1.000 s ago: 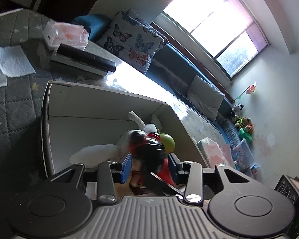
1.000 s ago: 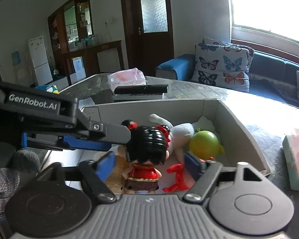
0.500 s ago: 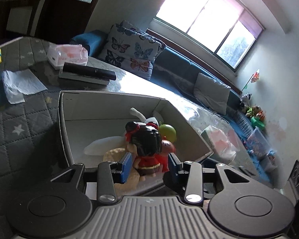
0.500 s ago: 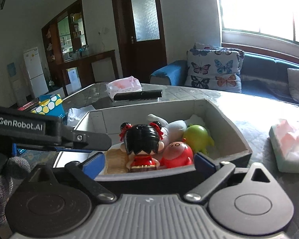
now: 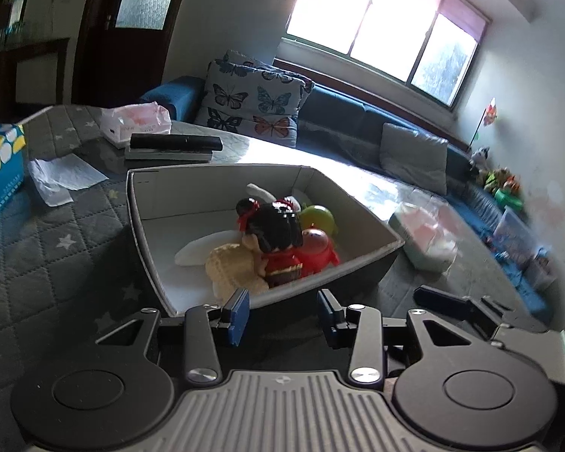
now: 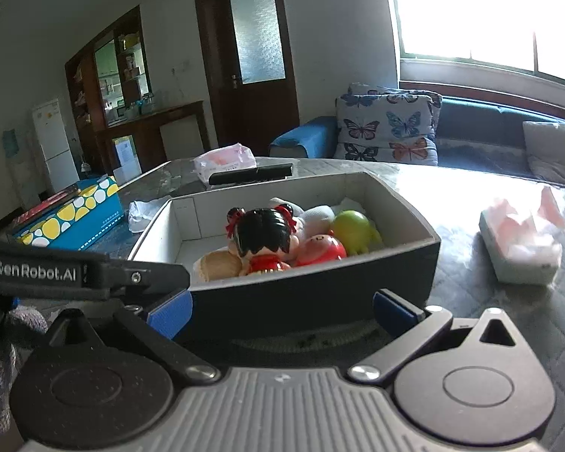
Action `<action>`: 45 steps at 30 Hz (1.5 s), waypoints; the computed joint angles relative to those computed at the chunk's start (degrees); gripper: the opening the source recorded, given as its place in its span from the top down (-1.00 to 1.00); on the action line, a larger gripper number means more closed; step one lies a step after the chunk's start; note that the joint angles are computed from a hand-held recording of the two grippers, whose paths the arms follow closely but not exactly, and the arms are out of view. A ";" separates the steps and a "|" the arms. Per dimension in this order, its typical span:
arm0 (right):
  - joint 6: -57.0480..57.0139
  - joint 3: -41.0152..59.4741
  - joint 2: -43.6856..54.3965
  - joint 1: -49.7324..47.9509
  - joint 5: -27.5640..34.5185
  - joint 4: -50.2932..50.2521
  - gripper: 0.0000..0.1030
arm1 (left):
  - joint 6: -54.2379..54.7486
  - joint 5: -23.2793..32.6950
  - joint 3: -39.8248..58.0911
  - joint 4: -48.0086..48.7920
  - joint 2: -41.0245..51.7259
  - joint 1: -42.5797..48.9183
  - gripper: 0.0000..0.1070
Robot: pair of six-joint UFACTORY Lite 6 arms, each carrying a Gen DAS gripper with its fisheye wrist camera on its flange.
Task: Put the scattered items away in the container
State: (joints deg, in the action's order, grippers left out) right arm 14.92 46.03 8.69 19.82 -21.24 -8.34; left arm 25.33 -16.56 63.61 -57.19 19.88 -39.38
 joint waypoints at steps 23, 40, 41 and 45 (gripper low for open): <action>-8.49 -10.20 -3.87 3.20 -1.11 12.59 -1.00 | 22.04 -12.29 -5.84 -26.63 -1.91 -10.36 0.21; -15.87 -10.38 -2.10 6.97 -0.53 21.97 -1.00 | 17.56 -14.36 -9.30 -26.05 -1.76 -11.41 0.21; -16.06 -10.37 -1.97 7.06 -0.54 22.20 -1.00 | 17.36 -14.41 -9.35 -26.02 -1.64 -11.43 0.21; -17.38 -10.25 -1.56 7.51 -0.42 23.83 -1.00 | 17.03 -14.85 -9.36 -25.99 -1.25 -11.62 0.21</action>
